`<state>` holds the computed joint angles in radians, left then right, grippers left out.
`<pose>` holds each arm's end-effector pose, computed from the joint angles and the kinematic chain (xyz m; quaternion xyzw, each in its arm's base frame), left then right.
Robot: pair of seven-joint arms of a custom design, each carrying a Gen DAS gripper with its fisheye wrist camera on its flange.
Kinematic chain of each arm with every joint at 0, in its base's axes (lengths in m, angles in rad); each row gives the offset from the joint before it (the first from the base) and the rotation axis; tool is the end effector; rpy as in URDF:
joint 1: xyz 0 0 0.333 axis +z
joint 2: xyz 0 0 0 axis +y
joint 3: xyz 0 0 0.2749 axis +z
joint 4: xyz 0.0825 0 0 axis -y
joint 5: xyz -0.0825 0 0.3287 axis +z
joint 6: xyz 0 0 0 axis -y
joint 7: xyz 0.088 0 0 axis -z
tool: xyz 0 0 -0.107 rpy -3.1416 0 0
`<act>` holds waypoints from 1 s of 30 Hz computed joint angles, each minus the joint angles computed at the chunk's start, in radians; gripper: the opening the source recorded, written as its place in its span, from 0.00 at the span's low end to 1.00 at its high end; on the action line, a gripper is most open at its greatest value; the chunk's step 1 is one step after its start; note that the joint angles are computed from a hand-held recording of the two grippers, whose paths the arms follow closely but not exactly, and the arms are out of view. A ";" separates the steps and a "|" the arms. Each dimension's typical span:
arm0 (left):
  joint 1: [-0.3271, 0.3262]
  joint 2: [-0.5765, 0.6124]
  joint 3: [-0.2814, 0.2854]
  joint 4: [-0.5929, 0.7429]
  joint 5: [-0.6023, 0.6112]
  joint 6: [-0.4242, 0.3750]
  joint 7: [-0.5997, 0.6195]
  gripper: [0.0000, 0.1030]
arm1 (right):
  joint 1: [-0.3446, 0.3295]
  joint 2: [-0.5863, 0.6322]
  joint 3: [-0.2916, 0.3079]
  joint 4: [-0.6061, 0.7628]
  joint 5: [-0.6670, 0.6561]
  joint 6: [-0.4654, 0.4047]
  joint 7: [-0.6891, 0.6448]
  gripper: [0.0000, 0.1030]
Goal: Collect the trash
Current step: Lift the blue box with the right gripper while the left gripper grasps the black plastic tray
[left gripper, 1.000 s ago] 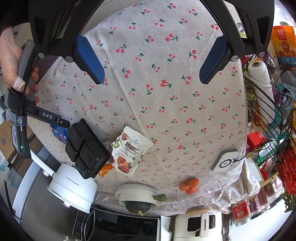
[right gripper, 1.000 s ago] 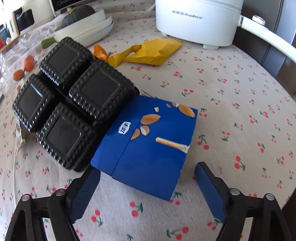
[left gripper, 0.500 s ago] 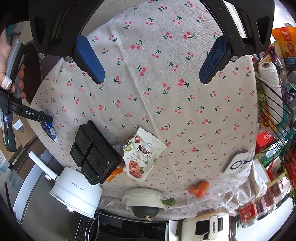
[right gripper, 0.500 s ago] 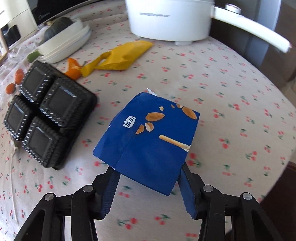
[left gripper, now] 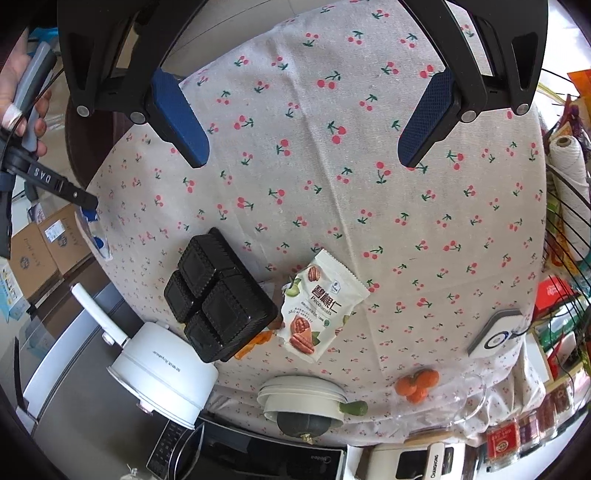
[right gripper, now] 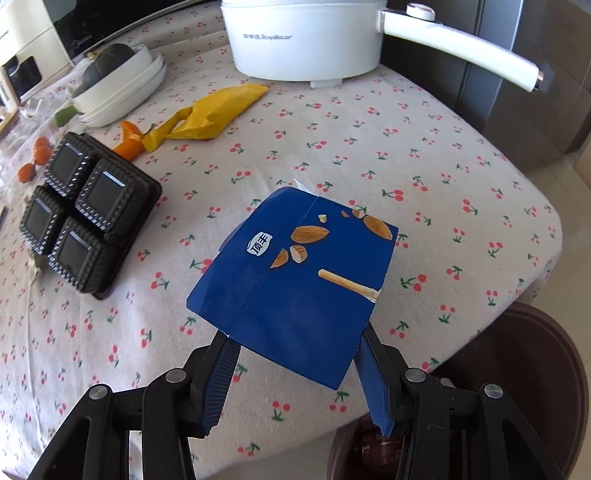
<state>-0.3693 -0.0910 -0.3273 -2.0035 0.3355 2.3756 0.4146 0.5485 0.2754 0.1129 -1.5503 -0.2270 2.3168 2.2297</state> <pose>0.3996 -0.3361 0.5235 -0.7646 0.5848 -0.2420 0.1214 0.4977 0.3714 0.5205 -0.7175 0.6472 -0.1148 0.2304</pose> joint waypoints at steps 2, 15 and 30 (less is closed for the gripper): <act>0.007 0.004 0.005 -0.010 0.006 0.069 -0.041 1.00 | -0.005 -0.019 0.005 -0.022 0.010 0.011 -0.018 0.52; -0.006 0.255 0.106 0.077 0.026 0.512 -0.237 0.94 | -0.028 -0.086 0.015 -0.100 0.022 0.054 -0.061 0.52; -0.086 0.436 0.193 0.201 -0.030 0.666 -0.252 0.59 | -0.063 -0.155 0.021 -0.202 0.064 0.080 -0.119 0.52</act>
